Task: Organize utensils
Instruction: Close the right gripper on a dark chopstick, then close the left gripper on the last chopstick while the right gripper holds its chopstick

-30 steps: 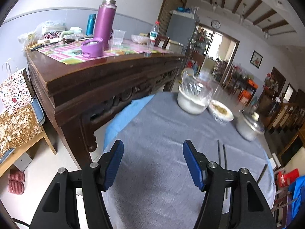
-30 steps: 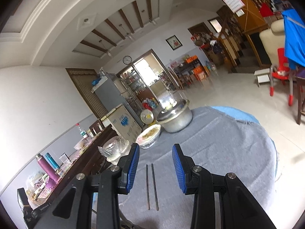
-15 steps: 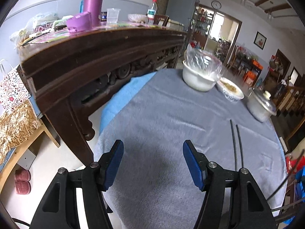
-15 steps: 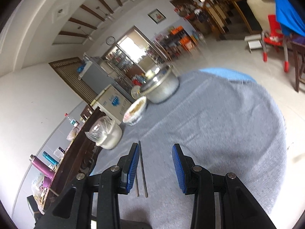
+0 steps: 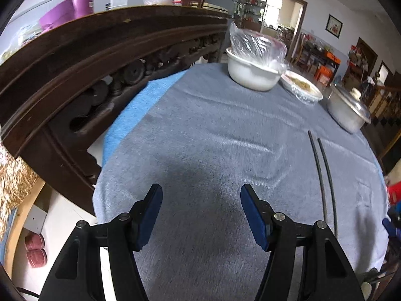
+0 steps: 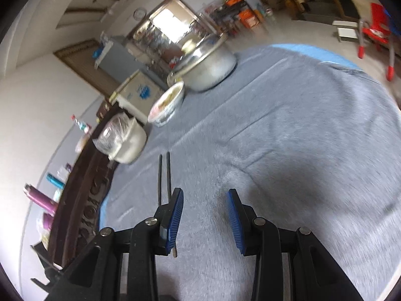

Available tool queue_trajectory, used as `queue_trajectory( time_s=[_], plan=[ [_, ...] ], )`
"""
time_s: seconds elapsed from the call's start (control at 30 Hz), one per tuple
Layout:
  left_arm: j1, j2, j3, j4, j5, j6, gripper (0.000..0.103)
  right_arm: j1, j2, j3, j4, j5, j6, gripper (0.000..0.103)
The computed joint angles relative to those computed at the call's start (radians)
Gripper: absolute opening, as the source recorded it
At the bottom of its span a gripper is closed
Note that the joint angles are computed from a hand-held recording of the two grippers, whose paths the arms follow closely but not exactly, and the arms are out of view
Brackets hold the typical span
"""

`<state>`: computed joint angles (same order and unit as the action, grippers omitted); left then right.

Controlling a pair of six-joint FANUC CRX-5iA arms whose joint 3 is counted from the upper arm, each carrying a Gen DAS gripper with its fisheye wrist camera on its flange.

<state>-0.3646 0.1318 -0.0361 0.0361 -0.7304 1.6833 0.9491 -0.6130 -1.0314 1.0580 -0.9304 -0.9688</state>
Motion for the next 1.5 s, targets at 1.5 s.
queue_trajectory(
  time_s=[1.5],
  plan=[
    [-0.129,0.648,0.819,0.338,-0.442,-0.452,0.046,-0.556,0.73,0.783,-0.839,0.183,1.457,0.007]
  ],
)
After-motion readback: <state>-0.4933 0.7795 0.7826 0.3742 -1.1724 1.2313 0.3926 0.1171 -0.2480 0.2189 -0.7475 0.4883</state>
